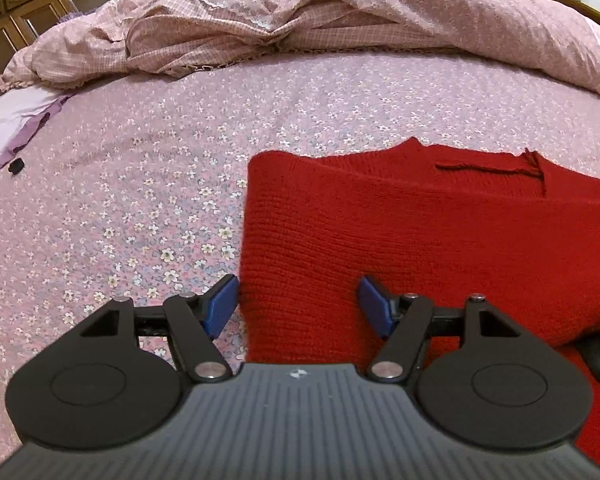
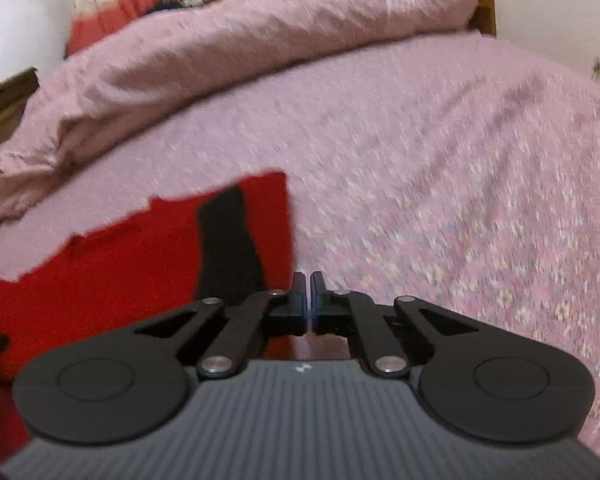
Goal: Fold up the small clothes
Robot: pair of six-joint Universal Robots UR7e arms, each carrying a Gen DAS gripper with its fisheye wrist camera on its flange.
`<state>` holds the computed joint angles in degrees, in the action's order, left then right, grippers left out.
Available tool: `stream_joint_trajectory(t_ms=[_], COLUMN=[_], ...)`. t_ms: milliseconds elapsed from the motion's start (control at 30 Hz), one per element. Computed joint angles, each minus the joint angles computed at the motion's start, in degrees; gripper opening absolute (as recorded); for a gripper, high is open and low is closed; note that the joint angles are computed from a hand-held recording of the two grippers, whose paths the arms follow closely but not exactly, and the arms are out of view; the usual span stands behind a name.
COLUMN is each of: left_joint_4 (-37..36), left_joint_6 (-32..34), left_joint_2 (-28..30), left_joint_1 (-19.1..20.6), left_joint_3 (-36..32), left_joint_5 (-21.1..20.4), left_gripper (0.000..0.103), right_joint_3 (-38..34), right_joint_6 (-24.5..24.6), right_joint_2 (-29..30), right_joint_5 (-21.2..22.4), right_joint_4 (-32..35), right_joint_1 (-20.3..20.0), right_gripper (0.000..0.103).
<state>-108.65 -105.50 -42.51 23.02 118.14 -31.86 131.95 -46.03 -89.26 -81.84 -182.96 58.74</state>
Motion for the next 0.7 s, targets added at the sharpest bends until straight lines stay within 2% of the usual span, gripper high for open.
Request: stream_joint_trajectory(t_ms=[67, 167, 233, 300, 400, 500, 600, 700], left_joint_4=[-0.17, -0.61, -0.79, -0.57, -0.25, -1.83, -4.58, -6.9], left_joint_6=[0.3, 0.66, 0.63, 0.85, 1.64, 3.18, 3.63, 3.93], left_joint_2=[-0.05, -0.07, -0.12, 0.07, 0.37, 0.33, -0.26, -1.02], left_joint_1=[0.12, 0.41, 0.67, 0.94, 1.31, 1.63, 2.03, 2.19], left_joint_3=[0.17, 0.24, 0.12, -0.23, -0.67, -0.19, 1.01, 2.19], left_joint_5=[0.18, 0.31, 0.32, 0.48, 0.88, 1.26, 1.29, 1.08], left_gripper=[0.075, 0.076, 0.076, 0.076, 0.077, 0.078, 0.082, 0.083], right_joint_3=[0.65, 3.42, 4.5, 4.71, 4.3, 2.78, 2.86, 3.05], right_joint_6=[0.9, -0.9, -3.25, -6.53, -9.89, -9.89, -11.51, -11.25], right_joint_2=[-1.06, -3.18, -5.18, -6.15, -4.27, 0.85, 3.67, 3.37], right_joint_5=[1.78, 6.17, 11.14, 13.22, 11.14, 3.55, 7.64, 6.05], right_joint_4=[0.37, -3.74, -2.09, 0.99, 1.75, -1.49, -5.44, -5.76], right_joint_1=[-0.97, -1.51, -2.19, -1.85, -0.38, 1.42, -1.11, -0.2], right_gripper=[0.007, 0.008, 0.008, 0.008, 0.008, 0.005, 0.002, 0.003])
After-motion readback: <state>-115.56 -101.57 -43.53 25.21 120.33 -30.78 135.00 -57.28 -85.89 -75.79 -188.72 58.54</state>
